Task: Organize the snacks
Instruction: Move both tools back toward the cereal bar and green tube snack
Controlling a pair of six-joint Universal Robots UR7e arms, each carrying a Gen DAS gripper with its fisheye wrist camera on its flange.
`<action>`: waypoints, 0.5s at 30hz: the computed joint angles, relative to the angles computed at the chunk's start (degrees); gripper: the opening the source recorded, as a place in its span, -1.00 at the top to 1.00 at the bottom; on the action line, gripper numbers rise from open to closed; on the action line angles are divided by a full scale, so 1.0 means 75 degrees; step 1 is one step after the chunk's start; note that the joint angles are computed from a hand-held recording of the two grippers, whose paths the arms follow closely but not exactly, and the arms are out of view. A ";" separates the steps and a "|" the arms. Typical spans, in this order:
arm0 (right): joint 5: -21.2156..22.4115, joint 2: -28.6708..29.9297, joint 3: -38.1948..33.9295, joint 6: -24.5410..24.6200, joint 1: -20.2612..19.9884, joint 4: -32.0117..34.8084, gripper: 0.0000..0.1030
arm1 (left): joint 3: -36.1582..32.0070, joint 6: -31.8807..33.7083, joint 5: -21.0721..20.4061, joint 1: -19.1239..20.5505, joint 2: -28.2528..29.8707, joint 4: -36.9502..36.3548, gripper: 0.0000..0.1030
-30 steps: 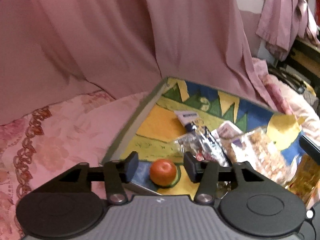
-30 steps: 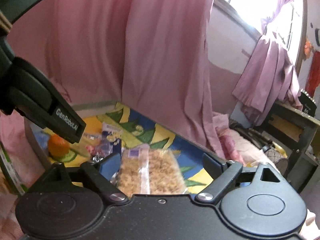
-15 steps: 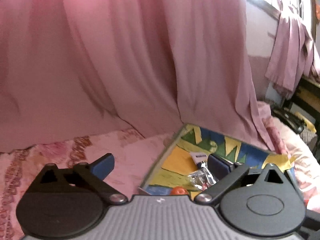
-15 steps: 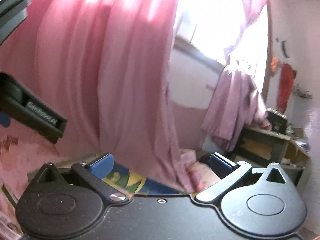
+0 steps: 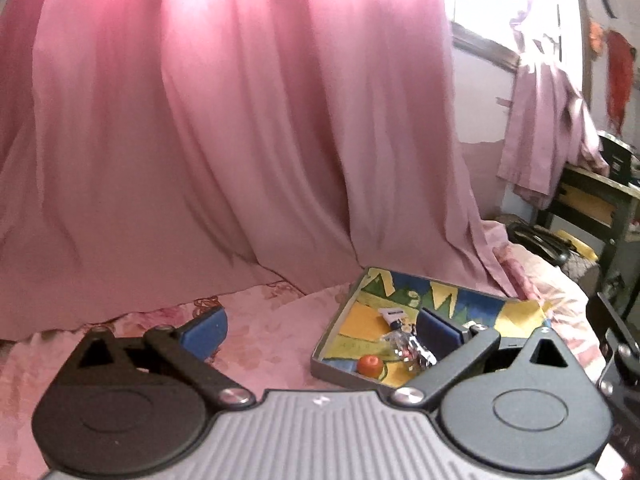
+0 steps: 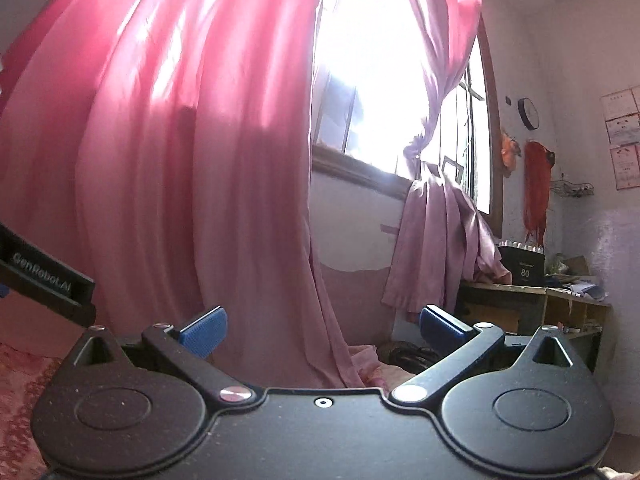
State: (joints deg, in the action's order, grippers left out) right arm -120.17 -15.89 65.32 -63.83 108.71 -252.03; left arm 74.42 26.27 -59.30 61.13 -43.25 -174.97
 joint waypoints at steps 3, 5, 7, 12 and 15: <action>-0.0089 -0.0041 0.0341 -0.0058 0.0103 -0.0368 -0.99 | 0.0591 0.0234 -0.0124 -0.0018 -0.0388 -0.0258 -0.99; -0.0257 -0.0086 0.0581 -0.0068 0.0177 -0.0528 -0.99 | 0.0935 0.0383 -0.0146 -0.0028 -0.0593 -0.0413 -0.99; -0.0472 -0.0125 0.0820 -0.0065 0.0263 -0.0684 -0.99 | 0.1252 0.0460 -0.0131 -0.0041 -0.0773 -0.0537 -0.99; -0.1008 -0.0207 0.1403 0.0237 0.0465 -0.0764 -0.99 | 0.2036 0.0407 -0.0171 0.0005 -0.1229 -0.0683 -0.99; -0.1395 -0.0206 0.1679 0.0504 0.0601 -0.0718 -0.99 | 0.2481 0.0534 -0.0210 0.0069 -0.1498 -0.0669 -0.99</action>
